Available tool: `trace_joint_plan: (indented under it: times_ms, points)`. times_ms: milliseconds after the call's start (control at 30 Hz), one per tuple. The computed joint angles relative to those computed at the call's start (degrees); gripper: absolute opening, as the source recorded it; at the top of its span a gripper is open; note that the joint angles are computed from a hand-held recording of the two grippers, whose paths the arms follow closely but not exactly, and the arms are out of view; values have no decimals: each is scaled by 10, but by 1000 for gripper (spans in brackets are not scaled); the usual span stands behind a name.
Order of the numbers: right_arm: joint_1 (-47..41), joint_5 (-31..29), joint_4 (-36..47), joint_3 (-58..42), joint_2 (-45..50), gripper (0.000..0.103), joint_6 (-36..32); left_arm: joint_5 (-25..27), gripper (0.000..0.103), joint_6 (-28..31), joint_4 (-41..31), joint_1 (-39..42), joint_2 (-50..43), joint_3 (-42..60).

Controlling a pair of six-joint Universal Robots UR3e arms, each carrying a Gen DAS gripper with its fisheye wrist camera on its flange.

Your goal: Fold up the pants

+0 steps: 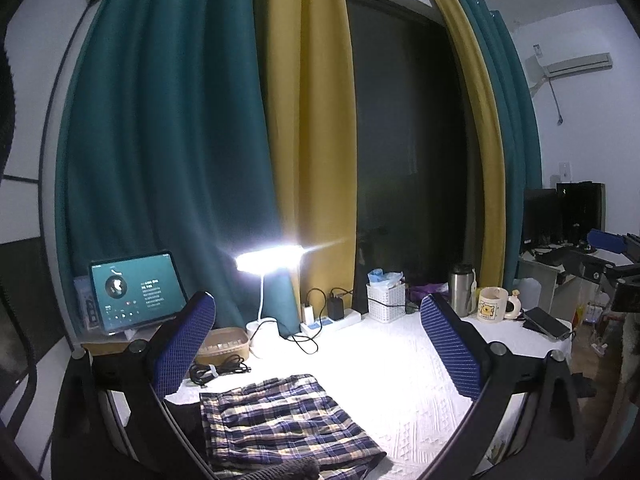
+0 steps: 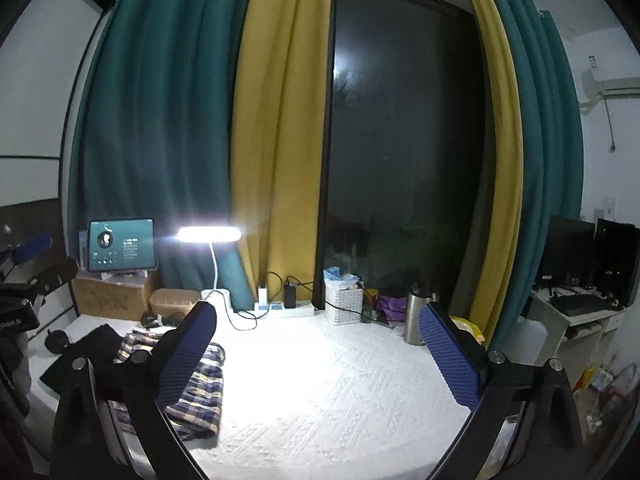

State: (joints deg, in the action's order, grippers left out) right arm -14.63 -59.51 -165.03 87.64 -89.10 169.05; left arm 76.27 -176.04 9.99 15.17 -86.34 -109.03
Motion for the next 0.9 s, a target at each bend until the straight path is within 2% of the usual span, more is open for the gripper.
trace_joint_plan:
  times_ms: [333, 600, 900]
  points:
    - [-8, 18, 0, -5, -25, 103, 21, 15, 102, 2, -19, 4, 33, -5]
    - [-2, 28, 10, -26, -28, 103, 28, -1, 102, -24, -22, 40, 69, -28]
    - [23, -3, 36, -52, 2, 103, 22, -3, 102, -17, -50, 53, 64, -29]
